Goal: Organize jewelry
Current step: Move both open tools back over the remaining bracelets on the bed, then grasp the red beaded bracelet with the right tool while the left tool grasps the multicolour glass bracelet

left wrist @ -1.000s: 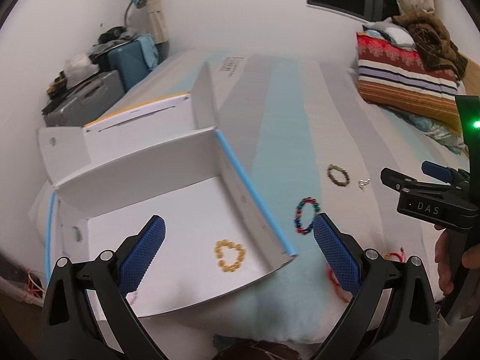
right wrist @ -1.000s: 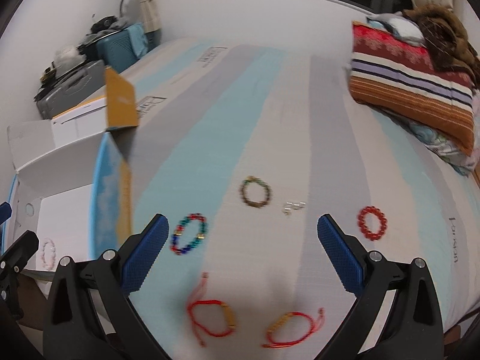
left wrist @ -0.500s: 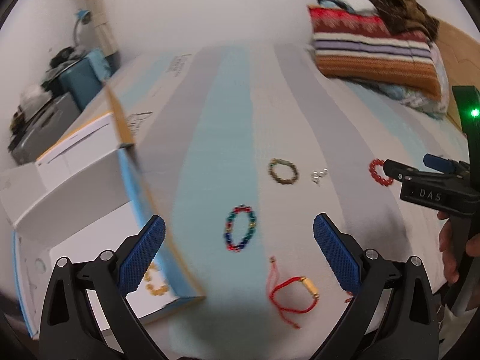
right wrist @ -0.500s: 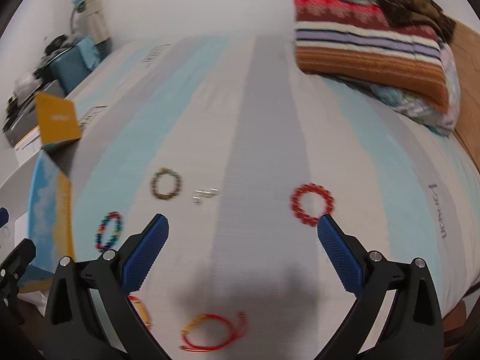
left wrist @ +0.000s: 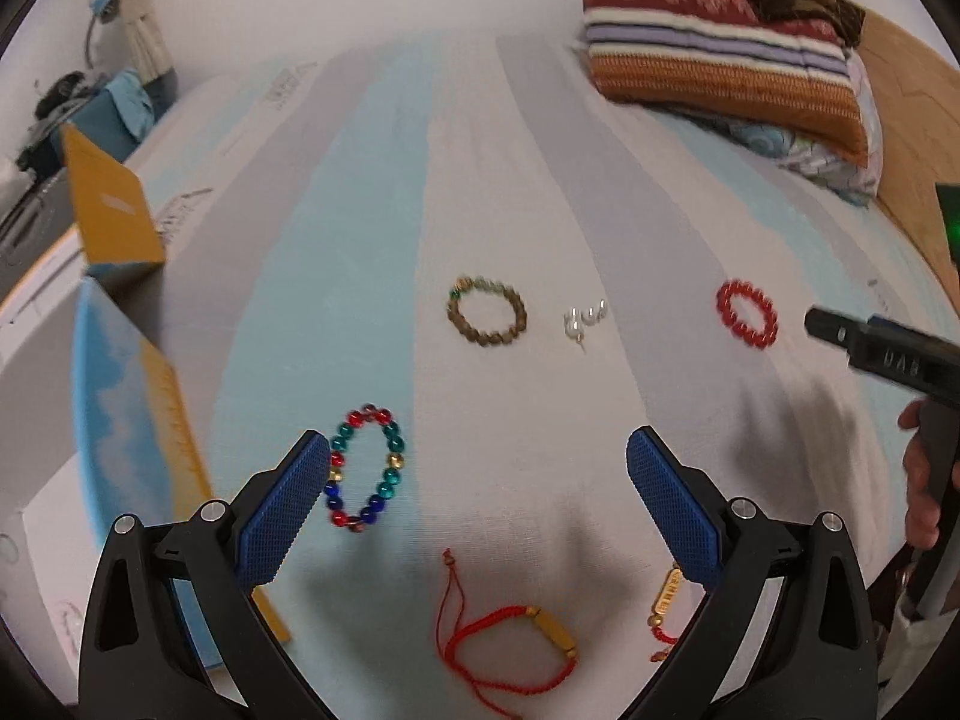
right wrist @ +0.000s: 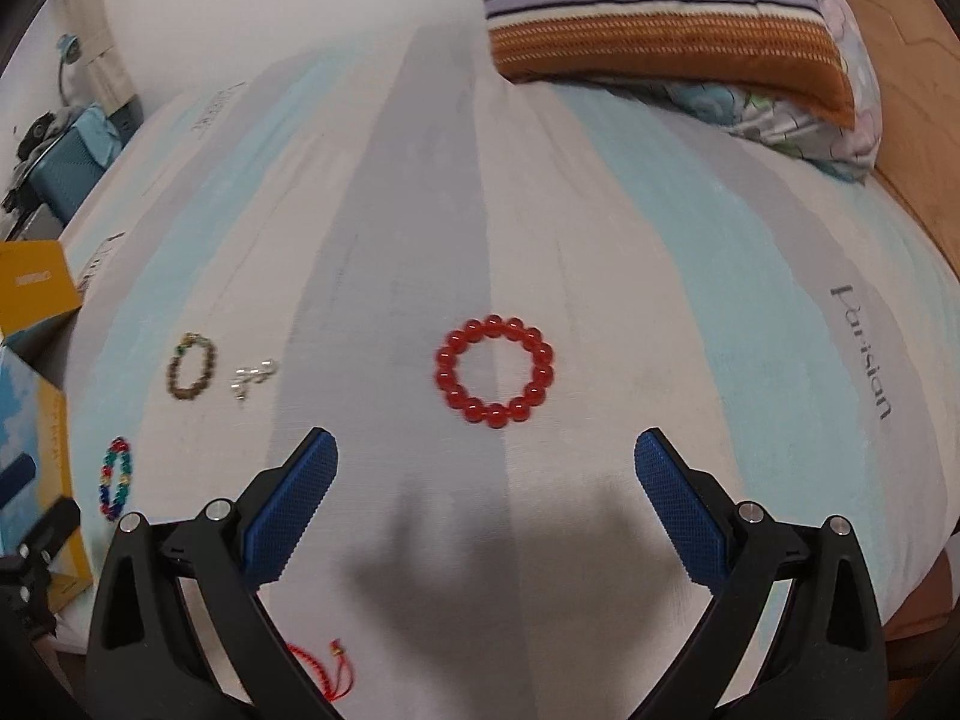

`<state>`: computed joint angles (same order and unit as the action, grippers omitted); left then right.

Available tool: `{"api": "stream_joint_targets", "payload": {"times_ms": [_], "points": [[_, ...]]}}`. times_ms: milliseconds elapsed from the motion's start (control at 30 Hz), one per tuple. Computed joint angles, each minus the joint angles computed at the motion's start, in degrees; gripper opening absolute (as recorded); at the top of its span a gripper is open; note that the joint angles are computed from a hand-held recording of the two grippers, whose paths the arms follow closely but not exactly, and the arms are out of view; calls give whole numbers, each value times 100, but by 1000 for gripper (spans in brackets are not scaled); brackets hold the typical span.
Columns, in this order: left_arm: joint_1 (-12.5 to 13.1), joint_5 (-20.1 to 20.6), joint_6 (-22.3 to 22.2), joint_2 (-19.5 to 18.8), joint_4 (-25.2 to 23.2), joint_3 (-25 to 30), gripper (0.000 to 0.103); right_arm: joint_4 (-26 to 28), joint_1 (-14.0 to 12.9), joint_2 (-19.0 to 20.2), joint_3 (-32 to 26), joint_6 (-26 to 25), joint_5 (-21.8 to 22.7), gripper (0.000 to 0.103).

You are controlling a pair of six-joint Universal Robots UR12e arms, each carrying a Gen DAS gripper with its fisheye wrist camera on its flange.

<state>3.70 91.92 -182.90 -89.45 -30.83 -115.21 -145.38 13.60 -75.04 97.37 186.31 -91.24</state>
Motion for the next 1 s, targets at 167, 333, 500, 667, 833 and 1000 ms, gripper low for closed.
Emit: {"api": "stream_joint_targets", "payload": {"times_ms": [167, 333, 500, 667, 833, 1000], "points": [[75, -21, -135, -192, 53, -6, 97, -79, -31, 232, -78, 69, -83, 96], [114, -16, -176, -383, 141, 14, 97, -142, -26, 443, -180, 69, -170, 96], [108, 61, -106, -541, 169, 15, 97, -285, -53, 590, -209, 57, -185, 96], [162, -19, -144, -614, 154, 17, 97, -316, -93, 696, -250, 77, -280, 96], [211, -132, -141, -654, 166, 6, 97, -192, -148, 775, -318, 167, -289, 95], [246, -65, -203, -638, 258, -23, 97, -48, -175, 835, -377, 268, -278, 90]]}}
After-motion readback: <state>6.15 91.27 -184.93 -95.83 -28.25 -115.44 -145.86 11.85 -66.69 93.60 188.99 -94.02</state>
